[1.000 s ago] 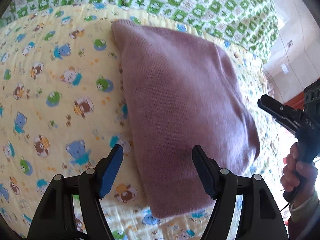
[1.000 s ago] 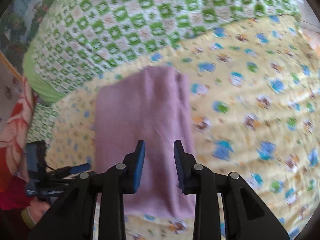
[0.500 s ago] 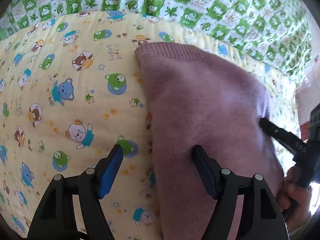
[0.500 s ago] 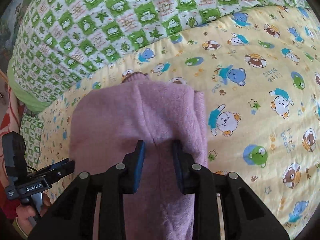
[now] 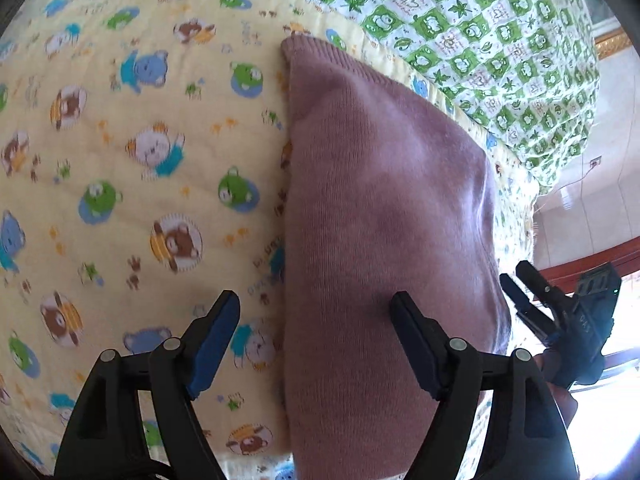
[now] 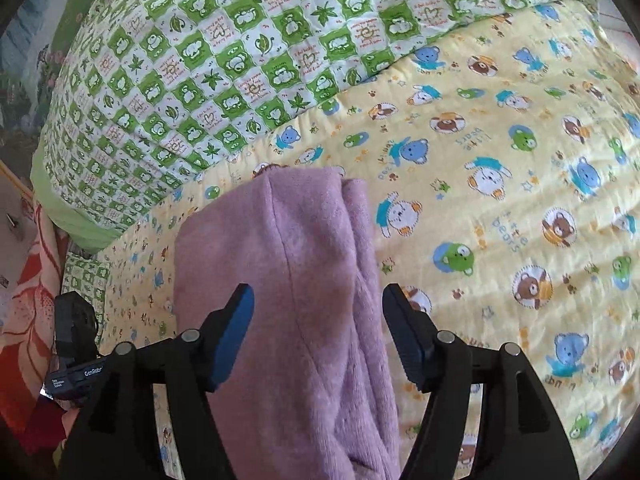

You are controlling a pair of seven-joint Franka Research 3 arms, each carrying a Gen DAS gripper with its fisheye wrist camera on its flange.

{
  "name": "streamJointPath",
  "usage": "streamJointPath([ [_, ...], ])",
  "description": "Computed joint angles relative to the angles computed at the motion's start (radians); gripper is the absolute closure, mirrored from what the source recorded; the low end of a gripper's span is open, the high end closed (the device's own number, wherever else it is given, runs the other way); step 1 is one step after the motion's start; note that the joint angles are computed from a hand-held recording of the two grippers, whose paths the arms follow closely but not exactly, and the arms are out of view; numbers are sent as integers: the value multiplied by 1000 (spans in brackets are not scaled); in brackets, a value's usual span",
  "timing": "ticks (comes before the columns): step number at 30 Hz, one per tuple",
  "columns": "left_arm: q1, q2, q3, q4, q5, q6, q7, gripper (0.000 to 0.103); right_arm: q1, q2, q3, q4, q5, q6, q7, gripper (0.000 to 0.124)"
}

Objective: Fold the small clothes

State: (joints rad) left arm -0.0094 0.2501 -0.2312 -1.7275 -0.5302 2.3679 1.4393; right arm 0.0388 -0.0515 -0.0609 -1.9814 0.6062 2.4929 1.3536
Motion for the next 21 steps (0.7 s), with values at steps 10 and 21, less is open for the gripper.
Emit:
streamJointPath([
  [10, 24, 39, -35, -7, -254, -14, 87, 22, -9, -30, -25, -66, 127, -57, -15, 55],
  [21, 18, 138, -61, 88, -226, -12, 77, 21, -30, 82, -12, 40, 131, -179, -84, 55],
])
